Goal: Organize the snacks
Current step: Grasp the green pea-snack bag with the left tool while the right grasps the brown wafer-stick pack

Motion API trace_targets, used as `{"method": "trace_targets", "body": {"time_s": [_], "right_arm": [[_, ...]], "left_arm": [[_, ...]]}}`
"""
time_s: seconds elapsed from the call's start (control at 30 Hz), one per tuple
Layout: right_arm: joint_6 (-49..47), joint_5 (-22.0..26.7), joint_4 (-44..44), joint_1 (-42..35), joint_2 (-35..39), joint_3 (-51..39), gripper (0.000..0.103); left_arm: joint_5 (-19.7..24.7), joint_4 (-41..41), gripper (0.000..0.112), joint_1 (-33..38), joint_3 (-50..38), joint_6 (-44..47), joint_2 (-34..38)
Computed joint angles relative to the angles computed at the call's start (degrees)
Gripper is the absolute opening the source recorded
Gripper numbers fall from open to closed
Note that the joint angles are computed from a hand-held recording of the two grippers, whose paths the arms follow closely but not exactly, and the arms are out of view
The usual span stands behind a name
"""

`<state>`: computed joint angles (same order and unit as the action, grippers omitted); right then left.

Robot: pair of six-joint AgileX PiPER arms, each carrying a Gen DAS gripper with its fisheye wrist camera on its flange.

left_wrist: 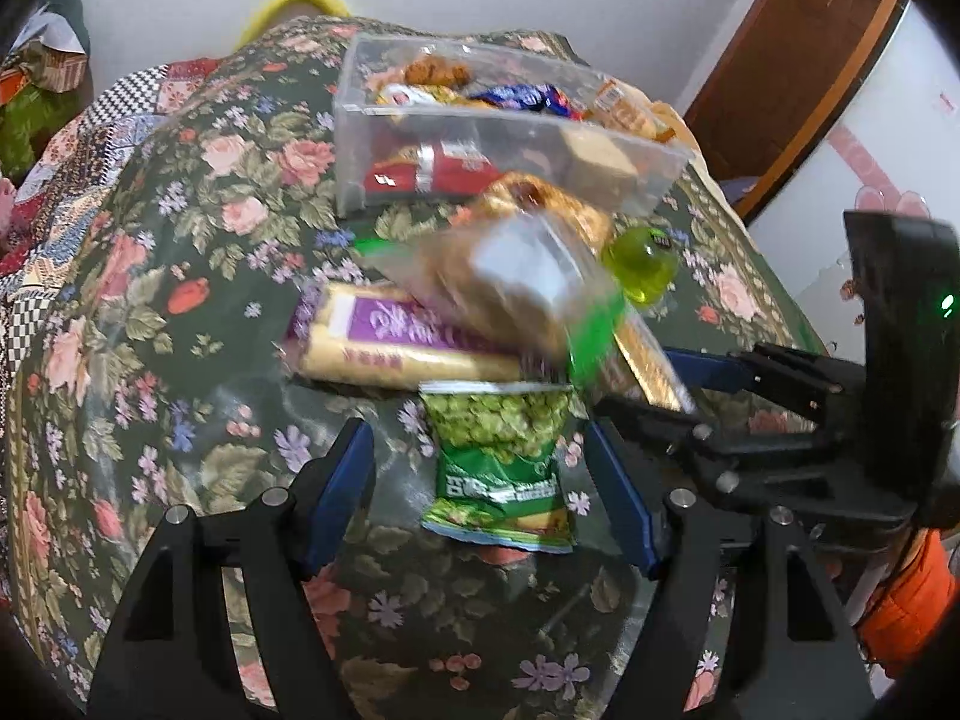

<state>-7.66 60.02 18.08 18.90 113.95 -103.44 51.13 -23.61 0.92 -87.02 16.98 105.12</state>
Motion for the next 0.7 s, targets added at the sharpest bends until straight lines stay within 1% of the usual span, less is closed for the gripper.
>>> {"method": "trace_targets", "body": {"time_s": [0.07, 0.2, 0.3, 0.37, 0.4, 0.47, 0.5, 0.6, 0.7], "right_arm": [[-0.38, -0.44, -0.42, -0.24, -1.05, 1.24, 0.041], [-0.67, -1.89, -2.23, -0.27, -3.38, 4.32, 0.035], [-1.1, -2.08, -1.37, -1.34, -3.98, 5.51, 0.034], [-0.81, -2.73, -1.21, -1.81, -4.81, 6.67, 0.034], [-0.87, -3.03, -1.22, -1.93, -5.28, 7.25, 0.034], [-0.39, -3.77, -2.11, -1.79, -6.45, 8.53, 0.034], [0.18, -3.78, -2.75, -1.43, -6.44, 8.24, 0.034], [0.38, -3.94, -3.12, -1.3, -7.25, 8.61, 0.034], [-0.3, -4.34, -2.38, -1.85, -7.92, 8.99, 0.034]], "left_arm": [[0.1, 0.32, 0.072, -0.47, 0.0, -0.18, 0.77], [0.24, 0.13, 0.072, -1.13, -0.31, -0.55, 2.65], [0.72, -0.53, 0.072, -1.4, -0.68, -0.44, 4.1], [-1.0, -0.44, 0.071, -1.76, 0.42, -0.31, 3.62], [-1.52, -0.64, 0.068, -1.82, 0.75, -0.01, 3.44], [-2.47, -0.3, 0.051, -2.05, 1.32, 0.13, 3.02], [-2.74, -0.01, 0.046, -2.14, 1.56, 0.17, 2.73], [-2.6, -1.38, 0.043, -1.65, 2.22, 1.74, 1.79], [-3.91, -0.97, 0.042, -1.54, 3.72, 1.92, -0.26]]}}
